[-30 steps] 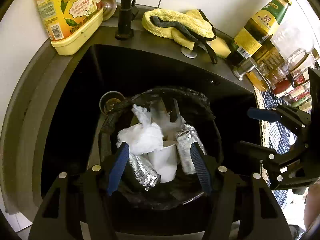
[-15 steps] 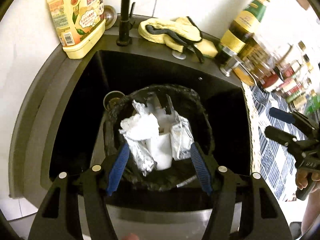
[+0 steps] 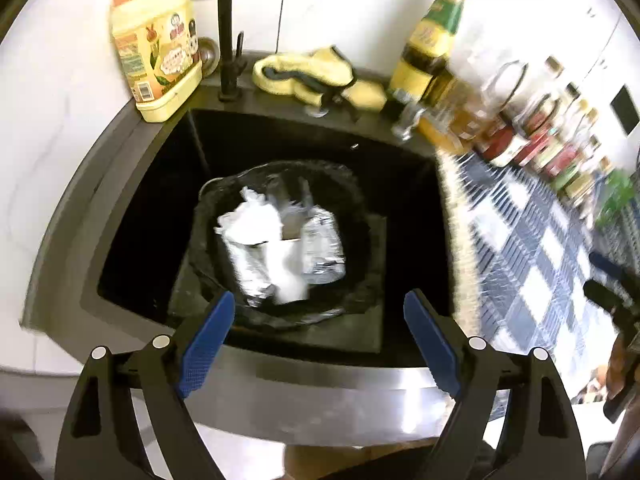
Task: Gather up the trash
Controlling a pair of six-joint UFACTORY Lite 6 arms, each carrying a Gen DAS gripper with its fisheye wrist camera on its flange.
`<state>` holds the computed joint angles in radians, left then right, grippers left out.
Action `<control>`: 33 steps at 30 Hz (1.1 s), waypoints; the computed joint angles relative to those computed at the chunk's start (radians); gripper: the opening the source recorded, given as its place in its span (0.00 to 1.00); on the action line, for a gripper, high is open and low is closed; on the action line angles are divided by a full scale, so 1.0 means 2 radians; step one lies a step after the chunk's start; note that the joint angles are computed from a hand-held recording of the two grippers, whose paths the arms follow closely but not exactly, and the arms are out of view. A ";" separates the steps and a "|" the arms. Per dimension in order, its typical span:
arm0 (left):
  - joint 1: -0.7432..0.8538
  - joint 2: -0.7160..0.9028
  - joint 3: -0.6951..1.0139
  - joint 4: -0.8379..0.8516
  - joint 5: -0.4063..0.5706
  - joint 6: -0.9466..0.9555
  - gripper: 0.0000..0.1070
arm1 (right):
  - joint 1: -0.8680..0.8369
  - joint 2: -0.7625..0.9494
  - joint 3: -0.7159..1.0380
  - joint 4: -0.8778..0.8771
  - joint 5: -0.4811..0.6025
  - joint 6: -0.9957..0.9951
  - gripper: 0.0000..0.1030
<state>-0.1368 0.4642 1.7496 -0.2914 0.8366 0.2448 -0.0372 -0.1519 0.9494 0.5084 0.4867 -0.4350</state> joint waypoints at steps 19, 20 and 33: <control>-0.390 -0.282 -0.250 0.349 0.012 -0.572 0.90 | -0.690 -0.131 -0.094 0.170 0.457 -0.639 0.95; -0.413 -0.284 -0.250 0.362 0.023 -0.601 0.90 | -0.721 -0.114 -0.086 0.166 0.476 -0.665 0.95; -0.608 -0.255 -0.207 0.436 0.122 -0.791 0.90 | -0.884 0.026 0.032 0.115 0.593 -0.773 0.95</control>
